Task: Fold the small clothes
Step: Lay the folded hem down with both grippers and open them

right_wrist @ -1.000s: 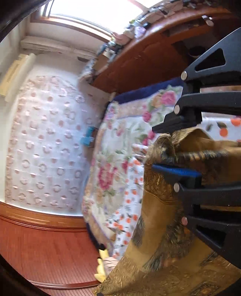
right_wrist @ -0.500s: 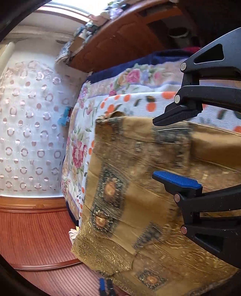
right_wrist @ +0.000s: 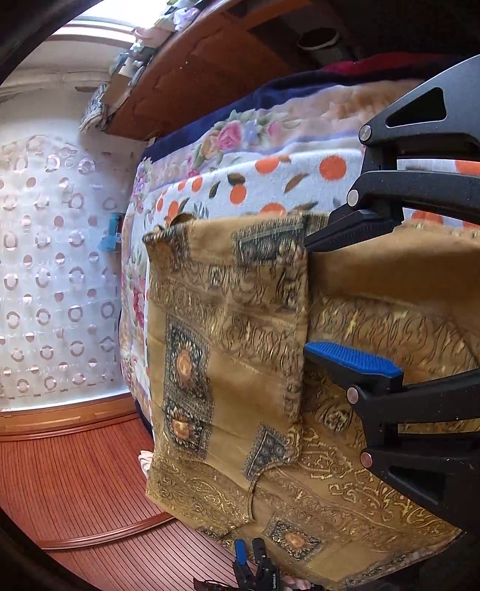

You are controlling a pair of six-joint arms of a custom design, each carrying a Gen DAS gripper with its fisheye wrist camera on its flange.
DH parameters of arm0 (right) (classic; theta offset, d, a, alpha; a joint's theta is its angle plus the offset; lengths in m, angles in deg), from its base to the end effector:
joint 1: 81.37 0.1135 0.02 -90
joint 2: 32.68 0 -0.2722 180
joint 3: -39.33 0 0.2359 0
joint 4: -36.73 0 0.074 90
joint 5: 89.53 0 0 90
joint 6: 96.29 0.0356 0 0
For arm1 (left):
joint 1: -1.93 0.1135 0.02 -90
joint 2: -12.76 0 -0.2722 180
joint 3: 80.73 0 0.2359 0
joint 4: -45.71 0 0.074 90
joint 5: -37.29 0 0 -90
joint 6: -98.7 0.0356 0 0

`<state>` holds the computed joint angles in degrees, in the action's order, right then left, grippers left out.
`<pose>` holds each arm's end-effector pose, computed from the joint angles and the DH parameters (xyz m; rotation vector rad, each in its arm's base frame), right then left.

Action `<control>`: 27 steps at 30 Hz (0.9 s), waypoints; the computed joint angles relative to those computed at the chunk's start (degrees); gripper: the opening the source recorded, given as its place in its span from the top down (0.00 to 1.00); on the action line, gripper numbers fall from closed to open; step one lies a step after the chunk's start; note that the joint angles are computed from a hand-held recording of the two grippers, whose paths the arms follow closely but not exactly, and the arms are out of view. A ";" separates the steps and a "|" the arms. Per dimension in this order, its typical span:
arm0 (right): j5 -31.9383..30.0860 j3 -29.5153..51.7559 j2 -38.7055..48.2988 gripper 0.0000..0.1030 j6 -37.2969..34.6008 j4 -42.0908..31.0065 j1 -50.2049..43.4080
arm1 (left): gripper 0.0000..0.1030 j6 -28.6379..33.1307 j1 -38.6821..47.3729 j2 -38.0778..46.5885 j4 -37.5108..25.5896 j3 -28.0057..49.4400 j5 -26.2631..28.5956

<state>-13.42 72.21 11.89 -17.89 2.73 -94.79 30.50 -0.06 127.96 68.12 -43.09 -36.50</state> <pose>0.1313 -0.0225 0.1790 -0.0788 2.3385 0.0718 0.2480 -0.0186 0.0407 0.6218 2.4122 -0.2148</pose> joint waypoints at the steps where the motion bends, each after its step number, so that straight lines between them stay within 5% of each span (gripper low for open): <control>1: 0.54 -0.36 -0.19 0.49 0.88 0.39 1.46 | 0.21 -0.27 -0.31 0.21 -0.12 0.34 -0.14; 13: -0.39 -5.42 3.59 0.47 0.16 8.21 1.54 | 0.20 0.56 0.66 0.73 1.22 -0.39 0.30; 14: 0.24 -6.55 7.28 0.47 0.33 13.69 1.51 | 0.20 0.52 0.61 0.75 1.12 -0.27 0.28; 20: 3.05 -8.03 12.15 0.45 0.83 20.29 4.08 | 0.21 0.68 2.09 -1.38 -3.31 0.90 0.77; 27: 1.55 -8.08 12.38 0.43 0.41 20.35 3.09 | 0.43 -2.12 9.09 -7.94 -6.69 3.41 5.80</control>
